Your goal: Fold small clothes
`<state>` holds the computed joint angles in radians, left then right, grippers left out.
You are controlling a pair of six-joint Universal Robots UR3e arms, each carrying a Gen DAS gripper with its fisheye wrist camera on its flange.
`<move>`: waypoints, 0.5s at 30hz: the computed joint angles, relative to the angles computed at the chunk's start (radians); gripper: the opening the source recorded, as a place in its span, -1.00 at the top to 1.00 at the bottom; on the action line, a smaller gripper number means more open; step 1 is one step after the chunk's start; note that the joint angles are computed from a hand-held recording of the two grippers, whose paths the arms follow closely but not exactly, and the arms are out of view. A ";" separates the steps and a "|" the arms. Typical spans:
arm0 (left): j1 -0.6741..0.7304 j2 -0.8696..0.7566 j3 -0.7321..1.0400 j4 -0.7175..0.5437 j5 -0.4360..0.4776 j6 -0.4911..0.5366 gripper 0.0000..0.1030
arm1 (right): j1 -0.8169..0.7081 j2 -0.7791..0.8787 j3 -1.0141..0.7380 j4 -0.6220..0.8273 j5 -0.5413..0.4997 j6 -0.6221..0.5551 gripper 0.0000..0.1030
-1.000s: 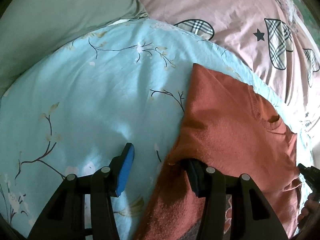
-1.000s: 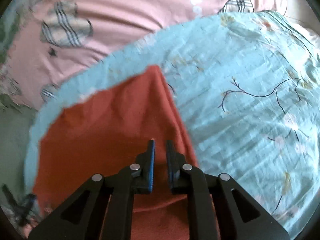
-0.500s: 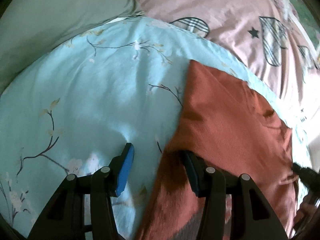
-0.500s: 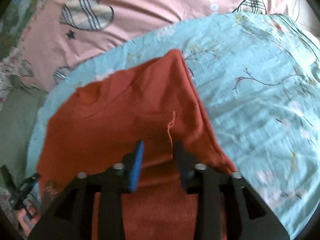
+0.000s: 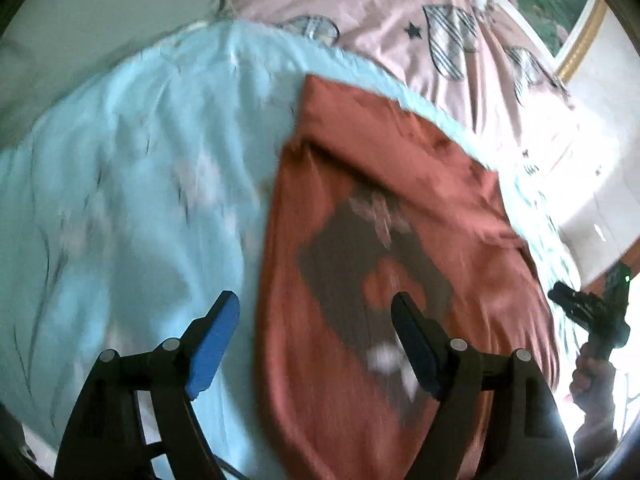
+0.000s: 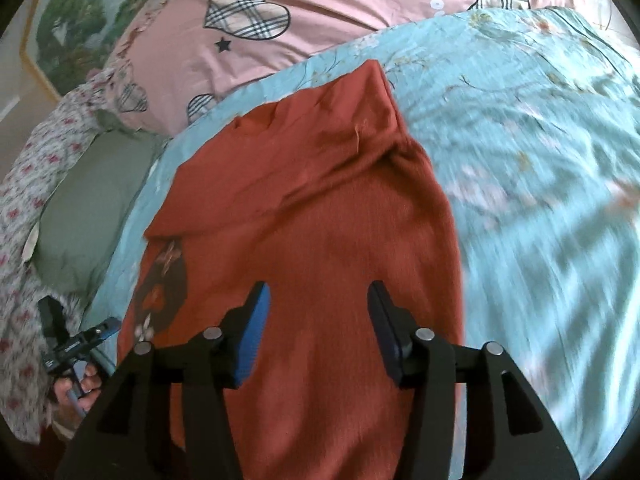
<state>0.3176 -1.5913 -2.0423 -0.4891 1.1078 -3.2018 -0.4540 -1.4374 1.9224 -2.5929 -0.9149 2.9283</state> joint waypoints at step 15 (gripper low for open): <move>-0.048 0.361 -0.339 -0.187 0.041 0.220 -0.09 | -0.425 -0.513 0.378 0.707 0.089 -0.664 -0.30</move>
